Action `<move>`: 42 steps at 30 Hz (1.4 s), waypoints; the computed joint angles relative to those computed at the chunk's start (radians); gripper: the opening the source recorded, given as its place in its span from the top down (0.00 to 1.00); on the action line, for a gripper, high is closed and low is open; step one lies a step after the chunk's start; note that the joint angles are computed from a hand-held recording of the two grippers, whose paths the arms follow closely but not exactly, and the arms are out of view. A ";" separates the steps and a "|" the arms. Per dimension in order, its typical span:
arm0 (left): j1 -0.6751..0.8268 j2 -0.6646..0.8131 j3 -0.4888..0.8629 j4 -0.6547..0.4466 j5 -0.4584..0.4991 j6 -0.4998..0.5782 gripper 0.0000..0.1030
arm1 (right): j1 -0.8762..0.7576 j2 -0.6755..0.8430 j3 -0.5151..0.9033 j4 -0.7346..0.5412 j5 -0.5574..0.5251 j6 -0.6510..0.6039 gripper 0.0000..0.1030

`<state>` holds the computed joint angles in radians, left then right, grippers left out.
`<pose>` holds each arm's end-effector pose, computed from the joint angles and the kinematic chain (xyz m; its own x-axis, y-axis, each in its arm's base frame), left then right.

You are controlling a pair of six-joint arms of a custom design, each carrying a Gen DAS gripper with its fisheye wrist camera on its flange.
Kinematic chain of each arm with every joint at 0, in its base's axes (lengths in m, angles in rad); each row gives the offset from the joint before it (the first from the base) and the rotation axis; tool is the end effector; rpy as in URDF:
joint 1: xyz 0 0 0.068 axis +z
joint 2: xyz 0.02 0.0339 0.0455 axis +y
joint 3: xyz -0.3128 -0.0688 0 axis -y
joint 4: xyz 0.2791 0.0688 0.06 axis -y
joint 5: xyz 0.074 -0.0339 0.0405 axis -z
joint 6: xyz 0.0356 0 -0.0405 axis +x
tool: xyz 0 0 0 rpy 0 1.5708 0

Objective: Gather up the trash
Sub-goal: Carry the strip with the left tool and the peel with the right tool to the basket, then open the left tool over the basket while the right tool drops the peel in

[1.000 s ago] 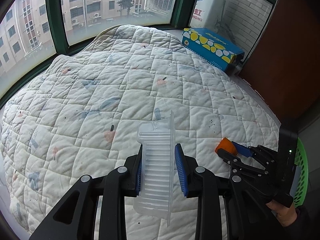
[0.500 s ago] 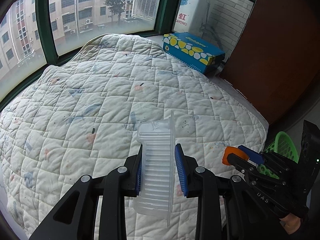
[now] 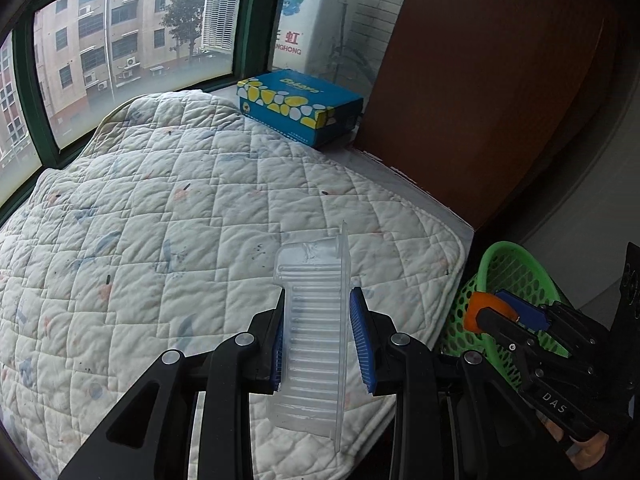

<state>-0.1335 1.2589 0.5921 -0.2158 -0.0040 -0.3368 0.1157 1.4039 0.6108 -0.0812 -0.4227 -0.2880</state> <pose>0.2478 -0.0331 0.2011 -0.7657 -0.2306 -0.6005 -0.1297 0.9697 -0.2070 0.2714 0.0462 0.1835 -0.6264 -0.3336 -0.7045 -0.5680 0.8143 0.1195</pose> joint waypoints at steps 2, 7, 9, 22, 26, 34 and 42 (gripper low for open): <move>-0.057 0.018 0.018 0.006 -0.016 -0.025 0.73 | -0.067 -0.026 -0.001 -0.035 -0.022 -0.026 0.67; -0.194 0.083 0.078 0.020 -0.059 -0.076 0.73 | -0.232 -0.048 0.017 -0.112 -0.079 -0.101 0.67; -0.236 0.109 0.105 0.022 -0.070 -0.089 0.73 | -0.289 -0.050 0.022 -0.131 -0.091 -0.138 0.67; -0.402 0.247 0.255 0.017 -0.108 -0.112 0.73 | -0.560 -0.003 0.070 -0.182 -0.148 -0.274 0.50; -0.423 0.280 0.289 0.015 -0.107 -0.103 0.73 | -0.610 -0.003 0.072 -0.170 -0.155 -0.290 0.35; -0.467 0.348 0.360 0.003 -0.105 -0.117 0.73 | -0.706 0.008 0.088 -0.189 -0.205 -0.331 0.14; -0.517 0.414 0.417 -0.004 -0.098 -0.125 0.72 | -0.772 0.009 0.100 -0.215 -0.256 -0.373 0.09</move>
